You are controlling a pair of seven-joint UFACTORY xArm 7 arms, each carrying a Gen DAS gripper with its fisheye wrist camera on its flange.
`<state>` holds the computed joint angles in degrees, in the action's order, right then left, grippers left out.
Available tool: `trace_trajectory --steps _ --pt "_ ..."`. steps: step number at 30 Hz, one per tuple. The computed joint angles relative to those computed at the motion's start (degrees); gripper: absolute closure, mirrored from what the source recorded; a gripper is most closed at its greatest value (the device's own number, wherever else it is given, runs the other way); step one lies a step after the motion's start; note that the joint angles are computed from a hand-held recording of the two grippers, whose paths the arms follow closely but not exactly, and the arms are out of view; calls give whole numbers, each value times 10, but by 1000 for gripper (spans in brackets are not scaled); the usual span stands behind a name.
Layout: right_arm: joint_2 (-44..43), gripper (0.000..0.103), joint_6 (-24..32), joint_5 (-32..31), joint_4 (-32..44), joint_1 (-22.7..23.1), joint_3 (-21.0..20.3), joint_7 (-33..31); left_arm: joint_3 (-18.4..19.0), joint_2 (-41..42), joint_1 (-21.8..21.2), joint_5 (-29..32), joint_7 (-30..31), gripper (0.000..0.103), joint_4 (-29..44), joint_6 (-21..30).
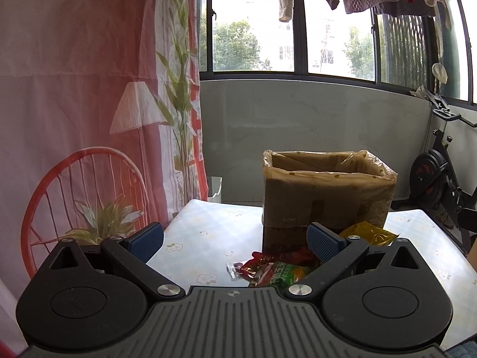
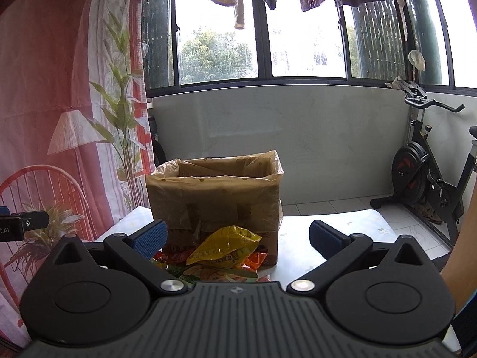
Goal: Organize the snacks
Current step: 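Grasp the green cucumber chip bag with the right tool while the left tool grasps the red-green corn snack bag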
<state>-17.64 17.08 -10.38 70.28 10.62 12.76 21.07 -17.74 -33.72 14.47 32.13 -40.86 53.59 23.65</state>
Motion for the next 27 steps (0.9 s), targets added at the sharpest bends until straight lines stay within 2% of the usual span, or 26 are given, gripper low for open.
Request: trace_trajectory --steps 2,7,10,11,14,16,18,22,27 --pt "32 0 -16 2 19 3 -2 -7 -6 25 17 13 -8 0 17 -3" --pt "106 0 -35 -64 67 -12 14 60 -8 84 32 49 -40 0 43 -14" --pt "143 0 -57 -9 75 23 -12 31 3 118 24 72 -61 1 53 -17" --pt "152 0 -62 -14 75 27 -16 43 9 128 18 75 -67 1 53 -21" --pt "183 0 -55 -131 88 33 -26 151 36 152 -9 73 -69 1 54 -28" --pt "200 0 -50 -171 94 47 -38 180 47 167 -20 83 -69 2 54 -30" --pt "211 0 -46 -158 91 58 -45 170 54 176 -27 99 -76 6 54 -31" --pt "232 0 -32 -118 89 78 -50 138 77 193 -49 100 -75 6 50 -42" --pt "249 0 -24 -59 81 88 -51 90 80 207 -55 133 -101 6 45 -50"
